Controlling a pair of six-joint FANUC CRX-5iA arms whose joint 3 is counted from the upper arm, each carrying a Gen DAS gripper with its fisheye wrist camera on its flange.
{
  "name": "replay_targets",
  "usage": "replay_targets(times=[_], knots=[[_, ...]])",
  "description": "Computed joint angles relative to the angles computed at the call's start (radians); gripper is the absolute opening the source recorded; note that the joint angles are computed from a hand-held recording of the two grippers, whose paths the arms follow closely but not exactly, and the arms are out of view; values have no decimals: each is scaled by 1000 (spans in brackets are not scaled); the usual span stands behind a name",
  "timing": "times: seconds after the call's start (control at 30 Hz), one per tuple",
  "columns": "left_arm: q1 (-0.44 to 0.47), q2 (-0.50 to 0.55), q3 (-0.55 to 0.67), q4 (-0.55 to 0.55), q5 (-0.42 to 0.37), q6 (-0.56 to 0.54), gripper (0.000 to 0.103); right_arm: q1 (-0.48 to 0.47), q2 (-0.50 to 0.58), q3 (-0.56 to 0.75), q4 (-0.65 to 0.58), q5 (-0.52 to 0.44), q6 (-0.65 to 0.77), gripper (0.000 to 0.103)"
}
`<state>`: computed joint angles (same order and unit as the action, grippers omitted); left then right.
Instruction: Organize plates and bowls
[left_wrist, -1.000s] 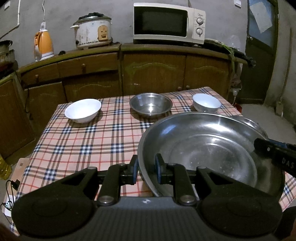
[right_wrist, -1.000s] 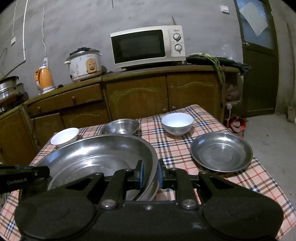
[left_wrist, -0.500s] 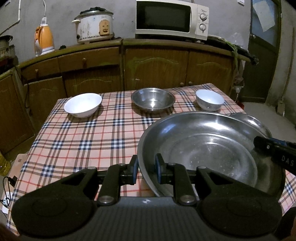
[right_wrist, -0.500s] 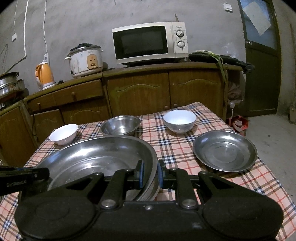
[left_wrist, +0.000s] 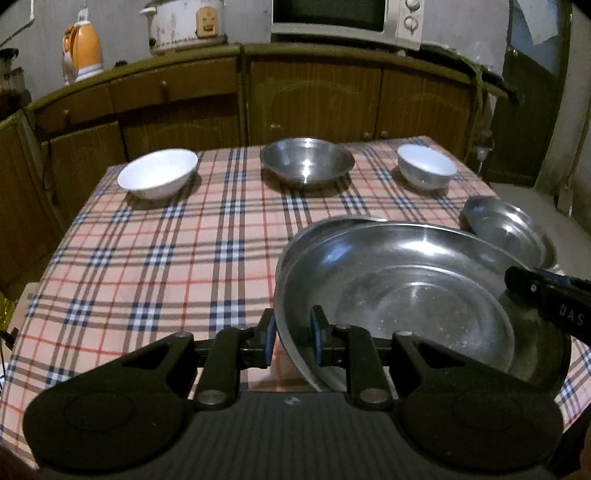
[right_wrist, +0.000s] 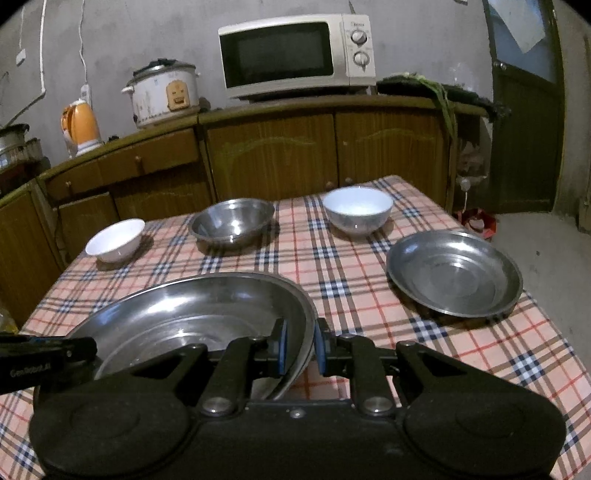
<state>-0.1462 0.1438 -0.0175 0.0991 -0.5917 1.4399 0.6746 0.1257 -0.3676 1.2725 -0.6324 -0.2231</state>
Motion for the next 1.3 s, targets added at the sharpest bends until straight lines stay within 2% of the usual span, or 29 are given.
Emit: replay_targets(times=[0.33, 0.9, 1.3], knots=[[-11, 70, 61, -15, -18, -6, 21, -34, 49, 27, -37, 30, 38, 22], [-24, 204, 214, -65, -21, 43, 21, -124, 179, 151, -12, 104, 89, 22], [-22, 270, 285, -91, -51, 50, 22, -132, 260, 235, -95, 110, 194, 21]])
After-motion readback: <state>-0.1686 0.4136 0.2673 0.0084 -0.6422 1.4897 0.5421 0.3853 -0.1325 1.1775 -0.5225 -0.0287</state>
